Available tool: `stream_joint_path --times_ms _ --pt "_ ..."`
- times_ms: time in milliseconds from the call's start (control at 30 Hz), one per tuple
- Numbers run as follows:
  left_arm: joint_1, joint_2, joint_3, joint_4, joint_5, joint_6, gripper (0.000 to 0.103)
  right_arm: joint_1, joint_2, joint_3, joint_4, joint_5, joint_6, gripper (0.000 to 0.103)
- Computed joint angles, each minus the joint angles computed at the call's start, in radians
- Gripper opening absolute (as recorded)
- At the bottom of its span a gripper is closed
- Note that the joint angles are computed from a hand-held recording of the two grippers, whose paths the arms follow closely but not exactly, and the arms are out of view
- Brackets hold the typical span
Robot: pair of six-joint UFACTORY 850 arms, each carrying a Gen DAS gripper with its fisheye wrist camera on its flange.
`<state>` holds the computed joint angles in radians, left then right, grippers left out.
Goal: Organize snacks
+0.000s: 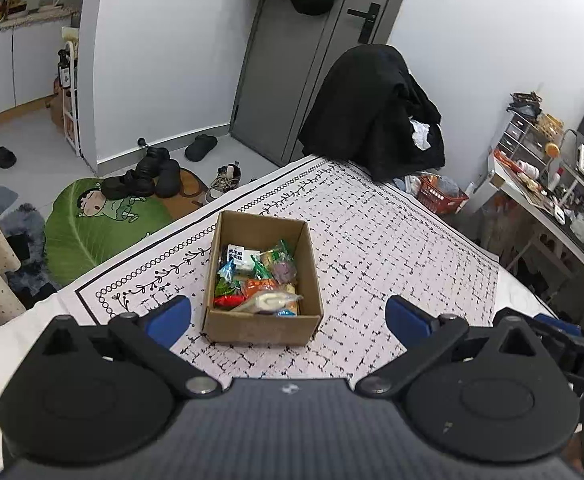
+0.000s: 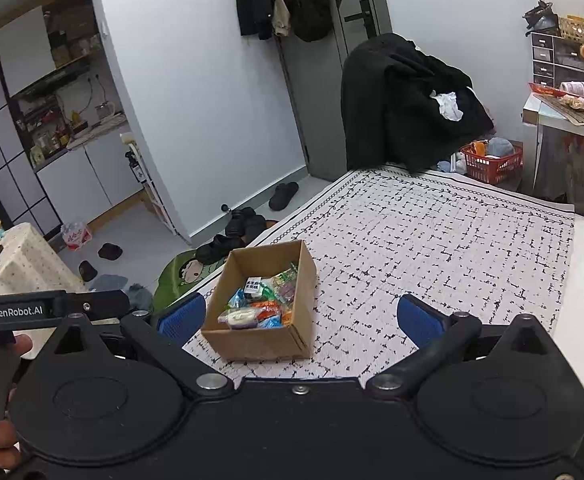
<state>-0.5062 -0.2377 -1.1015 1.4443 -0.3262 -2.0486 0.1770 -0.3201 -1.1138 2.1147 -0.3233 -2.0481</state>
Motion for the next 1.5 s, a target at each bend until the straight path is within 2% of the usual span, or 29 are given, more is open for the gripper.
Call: stream_joint_path --times_ms 167,433,933,1500 --pt "-0.025 0.044 0.051 0.054 -0.007 -0.032 0.103 0.003 0.045 0.044 0.016 0.006 -0.032 0.103" --pt "-0.077 0.104 0.117 0.082 -0.060 -0.032 0.103 0.011 0.115 0.123 0.071 0.006 -0.130 0.103" --pt "-0.144 0.177 0.198 0.153 -0.137 -0.134 0.103 -0.014 0.176 0.208 0.082 -0.029 -0.152 0.103" --pt "-0.180 0.180 0.202 0.139 -0.179 -0.126 0.103 -0.035 0.203 0.245 0.099 -0.069 -0.174 0.103"
